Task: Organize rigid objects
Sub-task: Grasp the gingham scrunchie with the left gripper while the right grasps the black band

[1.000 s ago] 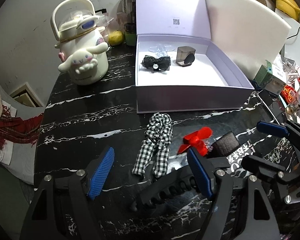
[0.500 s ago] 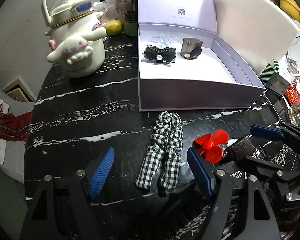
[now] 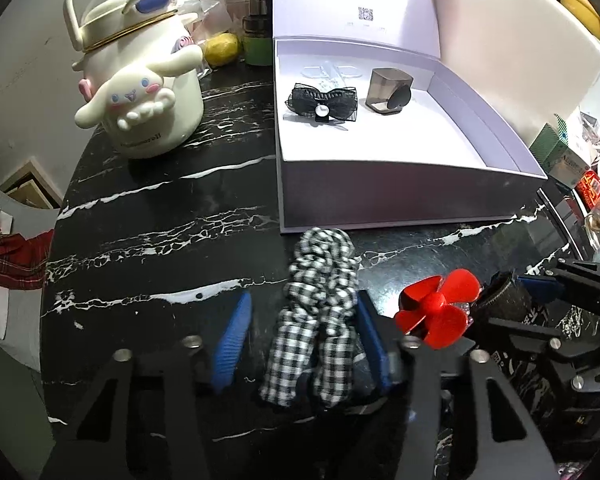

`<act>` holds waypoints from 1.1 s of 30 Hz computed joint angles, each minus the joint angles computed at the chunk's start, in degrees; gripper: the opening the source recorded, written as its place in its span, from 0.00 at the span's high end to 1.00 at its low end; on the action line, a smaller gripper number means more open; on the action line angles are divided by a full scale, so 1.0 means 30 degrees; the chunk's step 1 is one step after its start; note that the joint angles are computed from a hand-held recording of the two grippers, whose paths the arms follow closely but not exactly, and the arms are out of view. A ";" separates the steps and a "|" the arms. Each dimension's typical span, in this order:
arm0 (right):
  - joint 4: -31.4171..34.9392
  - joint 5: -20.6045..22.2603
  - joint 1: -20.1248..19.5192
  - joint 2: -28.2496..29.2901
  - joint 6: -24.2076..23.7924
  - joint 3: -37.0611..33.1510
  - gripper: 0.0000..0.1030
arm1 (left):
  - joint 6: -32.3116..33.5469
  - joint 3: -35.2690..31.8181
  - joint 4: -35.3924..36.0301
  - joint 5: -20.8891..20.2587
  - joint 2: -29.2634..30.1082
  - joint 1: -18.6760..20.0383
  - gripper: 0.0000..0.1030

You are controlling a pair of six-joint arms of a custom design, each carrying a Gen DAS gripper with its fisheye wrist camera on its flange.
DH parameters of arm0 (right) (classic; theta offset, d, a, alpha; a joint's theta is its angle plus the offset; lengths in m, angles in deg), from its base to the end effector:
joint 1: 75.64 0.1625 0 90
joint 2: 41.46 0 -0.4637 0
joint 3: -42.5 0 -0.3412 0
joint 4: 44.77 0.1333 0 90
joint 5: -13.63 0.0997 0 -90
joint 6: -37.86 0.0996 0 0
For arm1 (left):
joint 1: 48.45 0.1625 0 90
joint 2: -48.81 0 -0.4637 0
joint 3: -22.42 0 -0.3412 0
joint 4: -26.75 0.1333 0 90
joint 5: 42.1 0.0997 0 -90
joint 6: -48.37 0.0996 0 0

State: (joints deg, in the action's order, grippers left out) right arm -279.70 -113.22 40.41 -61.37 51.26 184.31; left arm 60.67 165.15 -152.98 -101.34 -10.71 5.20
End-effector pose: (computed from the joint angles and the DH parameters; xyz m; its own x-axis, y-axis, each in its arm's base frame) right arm 0.2324 -0.3078 -0.0036 -0.8932 0.0548 0.4462 -0.2027 0.8369 -0.5085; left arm -0.0794 -0.4187 0.1496 -0.5844 0.6224 -0.5207 0.7301 0.6833 -0.0027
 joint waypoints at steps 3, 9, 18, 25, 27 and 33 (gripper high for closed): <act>-0.0156 -0.0033 -0.0087 0.0019 -0.0079 0.0038 0.58 | 0.0123 -0.0031 -0.0076 0.0164 0.0199 0.0033 0.62; -0.0653 -0.0451 -0.0134 0.0044 -0.0044 0.0341 0.59 | 0.0248 0.0079 -0.0480 0.0181 0.0248 -0.0004 0.72; -0.1428 -0.0928 -0.0054 0.0160 0.0331 0.0993 0.59 | 0.0156 0.0407 -0.0575 0.0369 -0.0253 -0.0372 0.76; -0.1866 -0.1079 0.0215 0.0253 0.0437 0.1290 0.59 | -0.0477 0.0675 0.0061 0.0074 -0.0908 -0.0643 0.76; -0.1987 -0.1175 0.0389 0.0256 0.0449 0.1336 0.59 | -0.0630 0.0784 0.0213 -0.0130 -0.1133 -0.0753 0.76; -0.2420 -0.1475 0.0953 0.0368 0.0565 0.1525 0.59 | -0.0963 0.1201 0.0257 -0.0389 -0.1616 -0.1339 0.76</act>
State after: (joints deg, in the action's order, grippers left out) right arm -286.96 -117.64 43.27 -60.27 52.96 188.88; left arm 57.78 168.76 -152.21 -102.51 -15.56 1.19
